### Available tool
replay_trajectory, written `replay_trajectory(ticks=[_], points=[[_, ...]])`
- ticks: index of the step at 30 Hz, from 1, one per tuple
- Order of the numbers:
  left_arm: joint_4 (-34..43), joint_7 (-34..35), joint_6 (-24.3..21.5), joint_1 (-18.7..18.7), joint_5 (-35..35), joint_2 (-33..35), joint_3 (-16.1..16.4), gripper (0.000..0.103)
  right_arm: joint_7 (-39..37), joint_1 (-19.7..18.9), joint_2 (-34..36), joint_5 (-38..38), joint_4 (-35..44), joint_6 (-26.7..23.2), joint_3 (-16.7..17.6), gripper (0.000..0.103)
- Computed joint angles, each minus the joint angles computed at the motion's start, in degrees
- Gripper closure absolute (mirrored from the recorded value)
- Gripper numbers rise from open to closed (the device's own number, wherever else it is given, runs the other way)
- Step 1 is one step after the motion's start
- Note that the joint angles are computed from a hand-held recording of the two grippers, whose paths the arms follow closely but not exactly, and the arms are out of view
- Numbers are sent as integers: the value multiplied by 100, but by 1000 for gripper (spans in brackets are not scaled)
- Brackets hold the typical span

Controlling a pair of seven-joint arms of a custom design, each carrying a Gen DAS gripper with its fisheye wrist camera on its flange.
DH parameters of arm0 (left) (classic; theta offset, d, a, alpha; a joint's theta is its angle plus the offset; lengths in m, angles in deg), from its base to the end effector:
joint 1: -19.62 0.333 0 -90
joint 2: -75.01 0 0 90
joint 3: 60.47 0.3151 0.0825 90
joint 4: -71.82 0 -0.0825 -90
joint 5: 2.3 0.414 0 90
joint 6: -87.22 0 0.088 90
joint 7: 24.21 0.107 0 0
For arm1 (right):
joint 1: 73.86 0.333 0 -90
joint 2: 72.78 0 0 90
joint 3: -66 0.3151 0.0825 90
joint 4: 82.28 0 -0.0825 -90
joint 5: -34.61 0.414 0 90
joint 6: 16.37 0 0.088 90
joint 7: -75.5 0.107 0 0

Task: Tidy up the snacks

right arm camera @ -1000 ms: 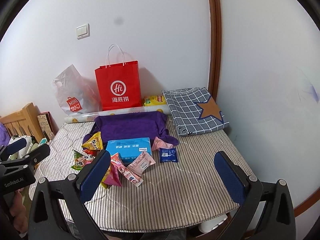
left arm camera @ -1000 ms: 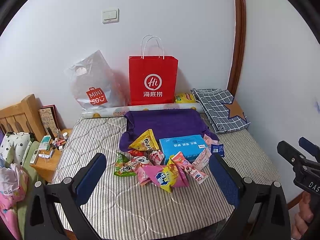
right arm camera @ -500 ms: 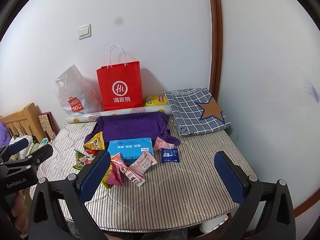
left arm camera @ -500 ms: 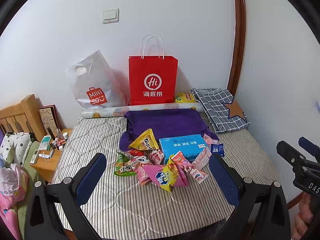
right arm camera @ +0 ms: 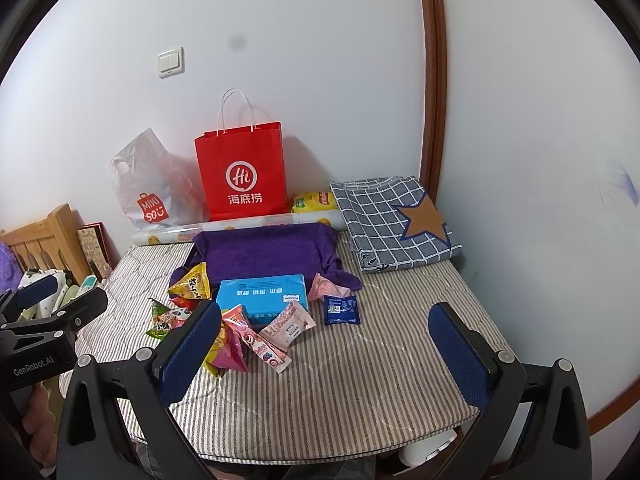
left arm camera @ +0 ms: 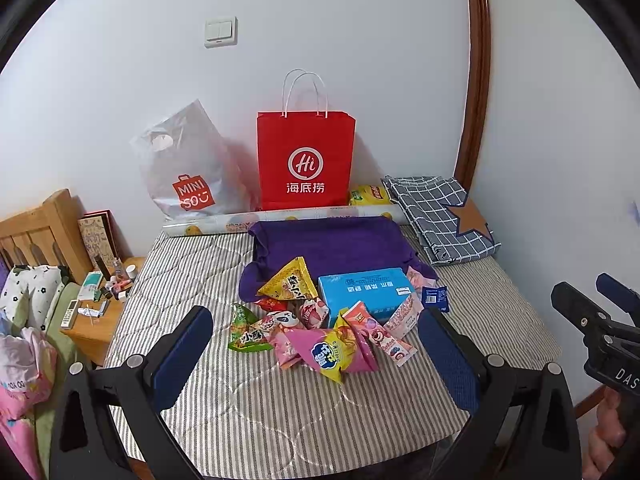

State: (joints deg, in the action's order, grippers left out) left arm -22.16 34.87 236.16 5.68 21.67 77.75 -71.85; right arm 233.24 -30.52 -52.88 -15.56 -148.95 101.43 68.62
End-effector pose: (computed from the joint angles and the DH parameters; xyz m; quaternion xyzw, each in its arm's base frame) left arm 0.5911 -0.2850 0.6802 -0.5770 0.6722 -0.3633 0.2884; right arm 0.5371 0.4856 0.6813 -0.5625 0.6765 -0.3491 0.3226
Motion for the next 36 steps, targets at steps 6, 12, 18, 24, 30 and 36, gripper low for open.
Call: replay_trajectory(ticks=[6, 12, 18, 24, 30, 36], points=[[-18, 1, 7, -1, -3, -11, 0, 0, 22, 3, -22, -32, -38, 19, 1, 1], [-28, -16, 13, -1, 13, -16, -1, 0, 28, 2, -24, -36, -45, 30, 7, 1], [-72, -39, 19, 1, 34, -35, -3, 0, 28, 6, -12, -35, -34, 34, 10, 1], [-50, 16, -28, 7, -1, 31, -2, 0, -16, -9, 56, 46, 18, 47, 2, 1], [99, 51, -175, -38, -33, 208, 37, 0, -21, -80, 109, 226, -32, 140, -9, 1], [227, 119, -333, -55, -172, 444, 128, 0, -67, -169, 209, 427, -56, 234, -29, 1]])
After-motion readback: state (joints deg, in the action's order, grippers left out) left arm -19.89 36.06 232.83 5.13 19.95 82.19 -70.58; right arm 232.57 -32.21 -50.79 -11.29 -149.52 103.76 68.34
